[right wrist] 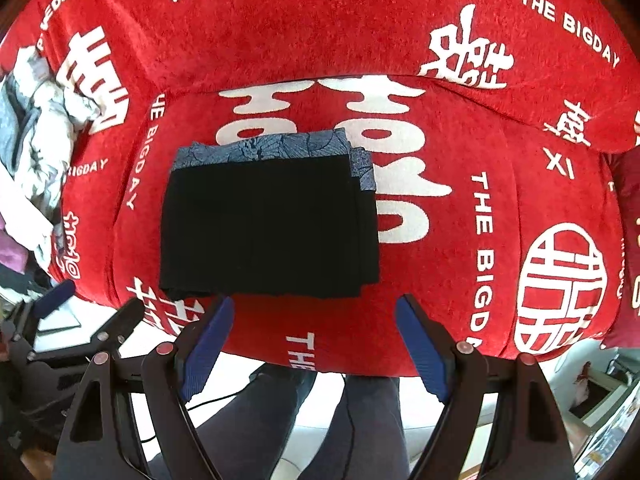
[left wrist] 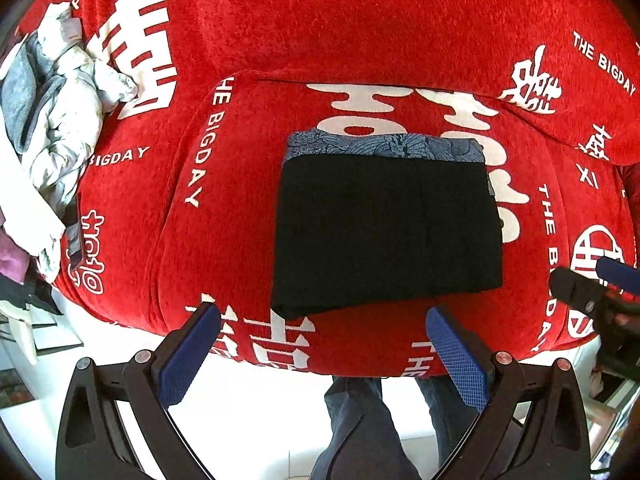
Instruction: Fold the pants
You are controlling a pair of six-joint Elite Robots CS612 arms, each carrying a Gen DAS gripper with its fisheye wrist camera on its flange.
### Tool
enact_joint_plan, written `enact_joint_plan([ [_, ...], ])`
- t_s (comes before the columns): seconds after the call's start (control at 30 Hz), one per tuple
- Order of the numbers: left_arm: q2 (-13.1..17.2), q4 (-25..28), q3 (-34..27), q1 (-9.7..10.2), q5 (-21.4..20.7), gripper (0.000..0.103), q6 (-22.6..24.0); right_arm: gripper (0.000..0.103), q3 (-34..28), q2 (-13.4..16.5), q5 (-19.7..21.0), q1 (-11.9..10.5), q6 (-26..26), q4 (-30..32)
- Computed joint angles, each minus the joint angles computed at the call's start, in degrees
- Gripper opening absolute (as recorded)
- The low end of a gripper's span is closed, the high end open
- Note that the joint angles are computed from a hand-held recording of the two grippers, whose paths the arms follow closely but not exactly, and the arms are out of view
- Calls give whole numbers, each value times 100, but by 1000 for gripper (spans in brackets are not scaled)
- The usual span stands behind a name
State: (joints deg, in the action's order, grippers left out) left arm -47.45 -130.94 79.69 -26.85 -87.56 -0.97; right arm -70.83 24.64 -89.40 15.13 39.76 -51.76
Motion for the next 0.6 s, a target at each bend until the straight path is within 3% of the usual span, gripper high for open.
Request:
enact_joint_plan([
  [0.6,-30,-12,-13,-37,51,103,85,85,108,-85,-217,75,-72,72],
])
